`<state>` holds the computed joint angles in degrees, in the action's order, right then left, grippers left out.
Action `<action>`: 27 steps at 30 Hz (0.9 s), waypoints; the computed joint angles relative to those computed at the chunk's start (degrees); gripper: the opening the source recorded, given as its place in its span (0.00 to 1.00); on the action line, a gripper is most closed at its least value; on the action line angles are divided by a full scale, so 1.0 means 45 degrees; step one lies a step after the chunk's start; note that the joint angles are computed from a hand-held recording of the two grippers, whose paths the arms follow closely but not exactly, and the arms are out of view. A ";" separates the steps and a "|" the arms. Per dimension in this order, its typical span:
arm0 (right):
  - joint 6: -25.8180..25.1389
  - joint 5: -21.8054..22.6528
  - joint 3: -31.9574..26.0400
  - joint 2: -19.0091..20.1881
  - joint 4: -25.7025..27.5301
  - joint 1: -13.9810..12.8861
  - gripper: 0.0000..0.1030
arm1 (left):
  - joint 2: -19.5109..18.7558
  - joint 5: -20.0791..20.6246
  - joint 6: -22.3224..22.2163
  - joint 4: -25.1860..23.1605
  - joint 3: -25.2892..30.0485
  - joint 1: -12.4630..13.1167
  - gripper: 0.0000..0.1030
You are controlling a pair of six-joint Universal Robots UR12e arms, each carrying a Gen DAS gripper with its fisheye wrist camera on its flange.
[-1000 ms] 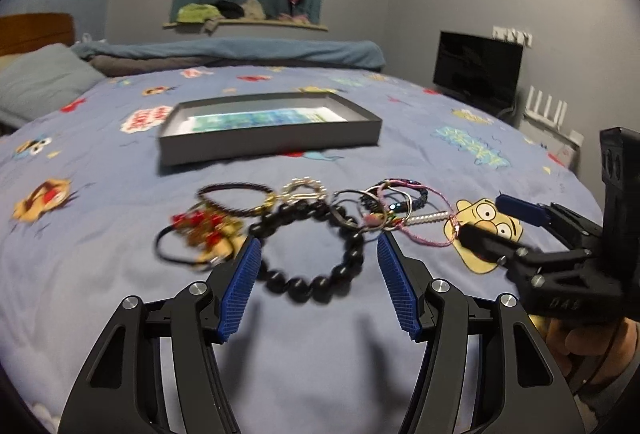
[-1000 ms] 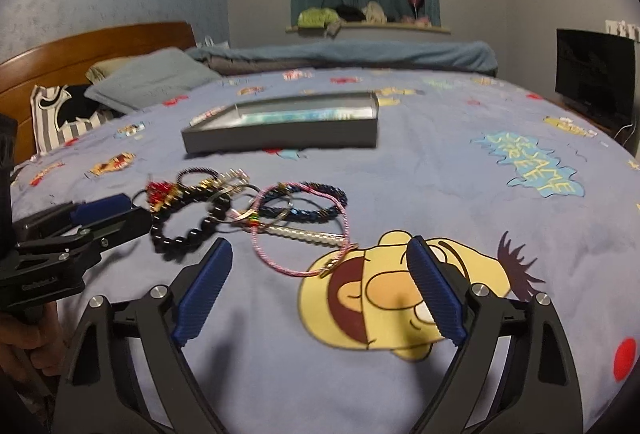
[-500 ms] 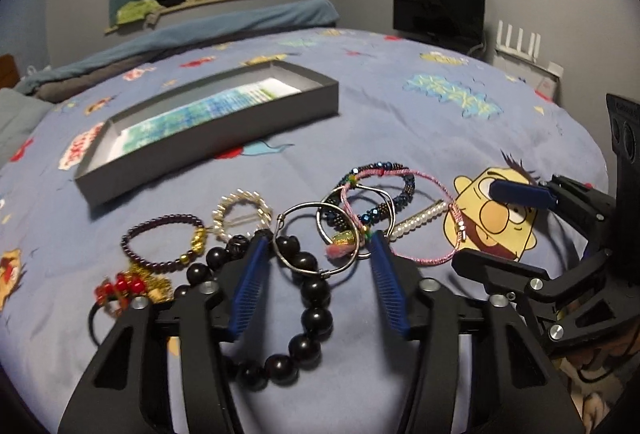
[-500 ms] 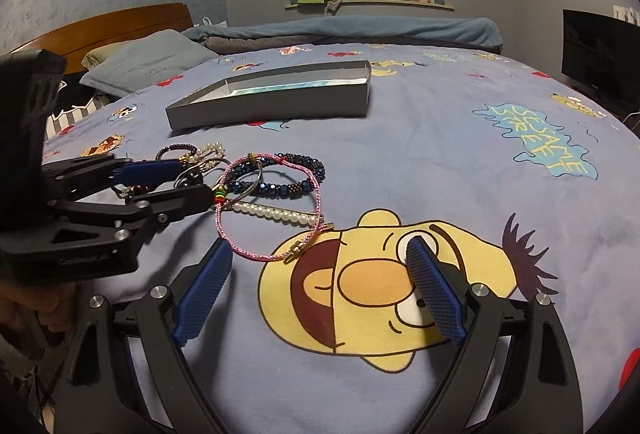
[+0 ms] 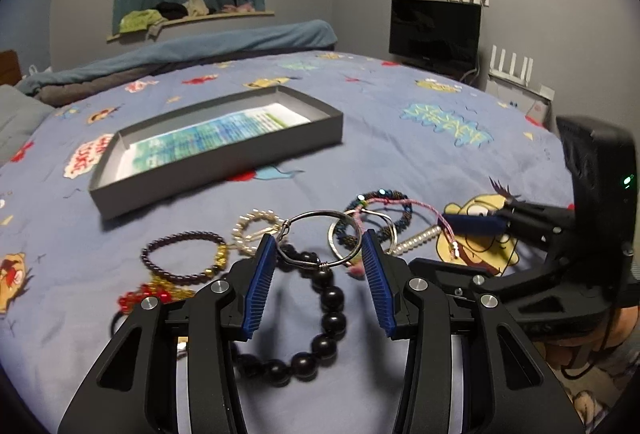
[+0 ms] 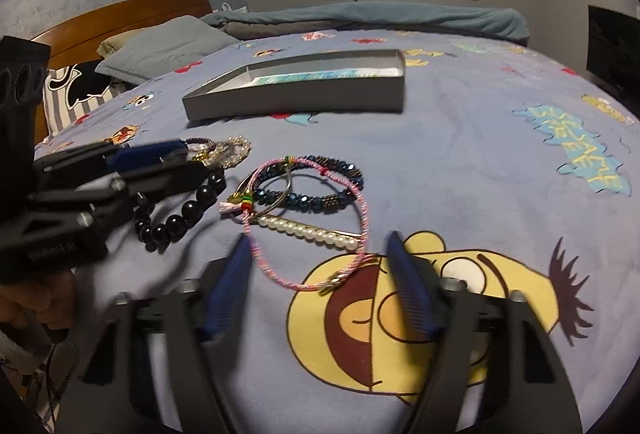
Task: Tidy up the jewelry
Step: 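Grasp the silver bangle with the left tool while the right tool grasps the pink string bracelet, then carry both bracelets into the gray box and open both tools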
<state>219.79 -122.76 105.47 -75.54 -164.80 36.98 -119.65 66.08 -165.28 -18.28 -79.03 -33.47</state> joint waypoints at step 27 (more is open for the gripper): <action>0.0772 -0.0601 0.0647 -0.0831 0.0162 -0.0097 0.03 | 0.0094 0.0145 -0.0990 0.0390 0.0167 0.0452 0.45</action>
